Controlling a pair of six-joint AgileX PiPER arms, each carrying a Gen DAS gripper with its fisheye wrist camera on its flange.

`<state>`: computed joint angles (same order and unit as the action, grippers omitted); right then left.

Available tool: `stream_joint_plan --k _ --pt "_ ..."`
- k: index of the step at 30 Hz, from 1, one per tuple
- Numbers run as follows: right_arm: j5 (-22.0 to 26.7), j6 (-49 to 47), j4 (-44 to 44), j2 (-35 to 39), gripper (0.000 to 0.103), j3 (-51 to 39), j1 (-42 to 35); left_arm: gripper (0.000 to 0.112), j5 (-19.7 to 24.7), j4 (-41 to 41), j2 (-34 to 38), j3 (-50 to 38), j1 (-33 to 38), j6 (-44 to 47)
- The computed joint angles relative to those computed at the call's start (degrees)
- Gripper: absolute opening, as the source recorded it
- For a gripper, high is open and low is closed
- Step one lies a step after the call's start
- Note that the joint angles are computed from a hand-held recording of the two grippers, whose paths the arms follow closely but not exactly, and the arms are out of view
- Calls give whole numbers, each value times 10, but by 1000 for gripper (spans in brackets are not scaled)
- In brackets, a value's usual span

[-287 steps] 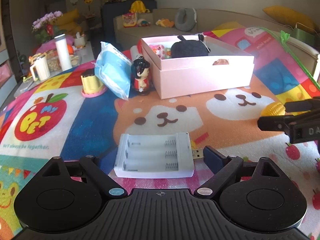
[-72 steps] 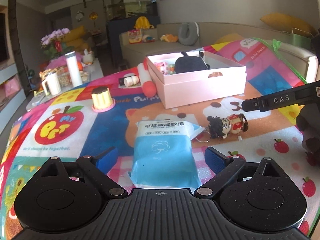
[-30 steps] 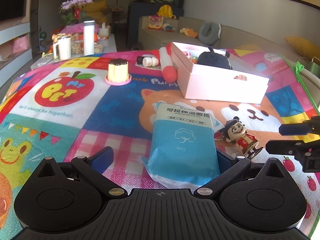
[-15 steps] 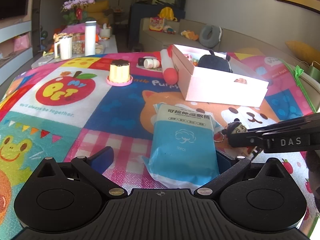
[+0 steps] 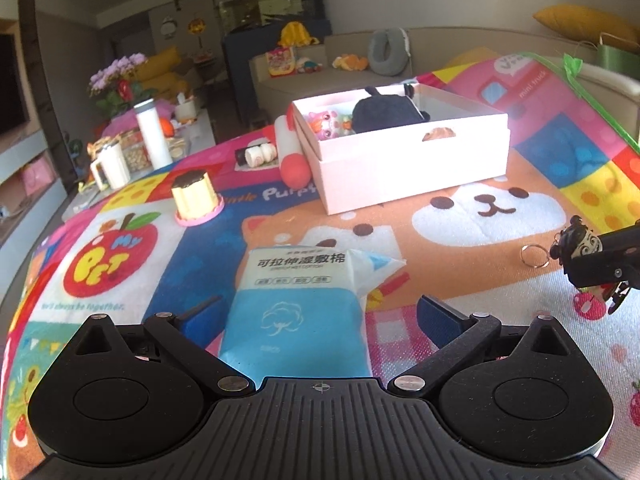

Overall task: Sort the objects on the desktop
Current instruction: 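Close the left gripper on the blue wipes pack while the right gripper holds the doll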

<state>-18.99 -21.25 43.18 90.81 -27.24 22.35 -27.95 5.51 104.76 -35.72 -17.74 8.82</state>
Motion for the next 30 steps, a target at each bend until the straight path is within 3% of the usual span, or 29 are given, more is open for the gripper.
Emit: stream_joint_plan --k 1,4,8,20,25,27,30 --pt "0 13 -12 -5 28 7 1 101 2 -10 -3 3 -5 12" --pt "-8 20 -8 -17 28 23 12 78 16 -38 -15 11 -12 37" --pt "-23 -25 55 -43 28 43 39 65 38 6 -38 26 1 -2" --pt "-104 -228 314 -174 28 89 167 60 3 184 -223 154 16 -129" --pt "-84 -346 373 -249 28 56 128 60 6 167 -271 115 -11 -120" --pt "-68 -380 369 -267 28 29 88 60 4 151 -253 70 -24 -110" --pt "9 -370 313 -262 28 -34 -20 60 0 152 -185 -24 -40 -119"
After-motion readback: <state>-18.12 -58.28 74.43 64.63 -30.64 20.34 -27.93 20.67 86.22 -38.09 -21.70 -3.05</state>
